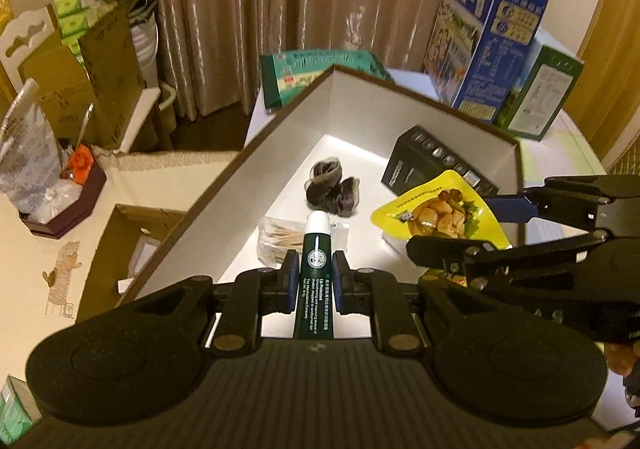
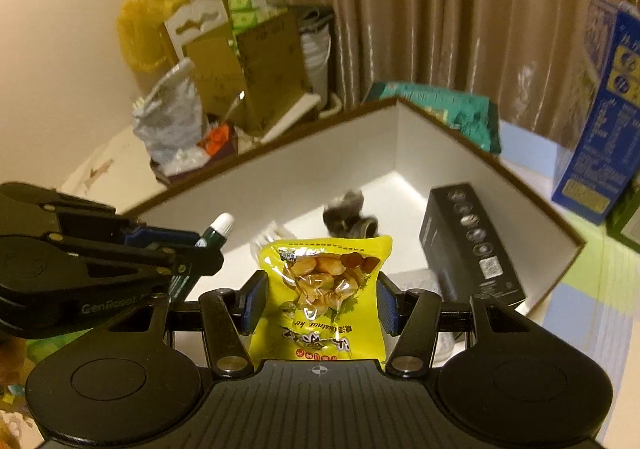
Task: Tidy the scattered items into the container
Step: 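Carry the green tube and yellow snack packet over the cardboard box, then open the left tool to drop the tube while the right tool releases the packet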
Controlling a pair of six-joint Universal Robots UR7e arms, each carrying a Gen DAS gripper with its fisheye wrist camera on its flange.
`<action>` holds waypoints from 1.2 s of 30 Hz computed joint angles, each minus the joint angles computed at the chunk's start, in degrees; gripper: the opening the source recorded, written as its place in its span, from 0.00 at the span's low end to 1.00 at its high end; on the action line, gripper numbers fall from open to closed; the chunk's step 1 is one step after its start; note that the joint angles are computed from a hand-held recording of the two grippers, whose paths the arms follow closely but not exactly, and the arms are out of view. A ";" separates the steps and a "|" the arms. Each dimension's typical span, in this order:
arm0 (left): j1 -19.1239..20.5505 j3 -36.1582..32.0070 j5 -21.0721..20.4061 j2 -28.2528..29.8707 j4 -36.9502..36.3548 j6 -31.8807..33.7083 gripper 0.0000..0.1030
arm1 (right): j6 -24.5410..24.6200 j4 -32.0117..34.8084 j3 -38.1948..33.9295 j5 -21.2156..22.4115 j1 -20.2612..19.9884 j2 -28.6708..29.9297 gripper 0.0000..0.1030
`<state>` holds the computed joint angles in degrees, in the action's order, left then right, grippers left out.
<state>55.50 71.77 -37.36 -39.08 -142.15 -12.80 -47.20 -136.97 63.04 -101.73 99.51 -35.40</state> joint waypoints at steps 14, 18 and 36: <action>4.40 -8.75 -2.41 4.30 15.08 -3.60 0.13 | -0.93 6.19 -6.51 -4.92 -0.34 5.46 0.51; 4.85 -10.32 -2.58 5.13 17.77 -4.40 0.13 | -0.74 7.56 -7.74 -5.23 -0.34 6.09 0.51; 4.92 -11.26 -2.10 5.82 19.03 -3.92 0.25 | -1.31 8.27 -8.94 -4.80 -0.76 6.56 0.53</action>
<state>60.43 60.51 -39.47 -33.27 -123.12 -16.73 -48.51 -128.70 54.10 -106.53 98.75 -28.84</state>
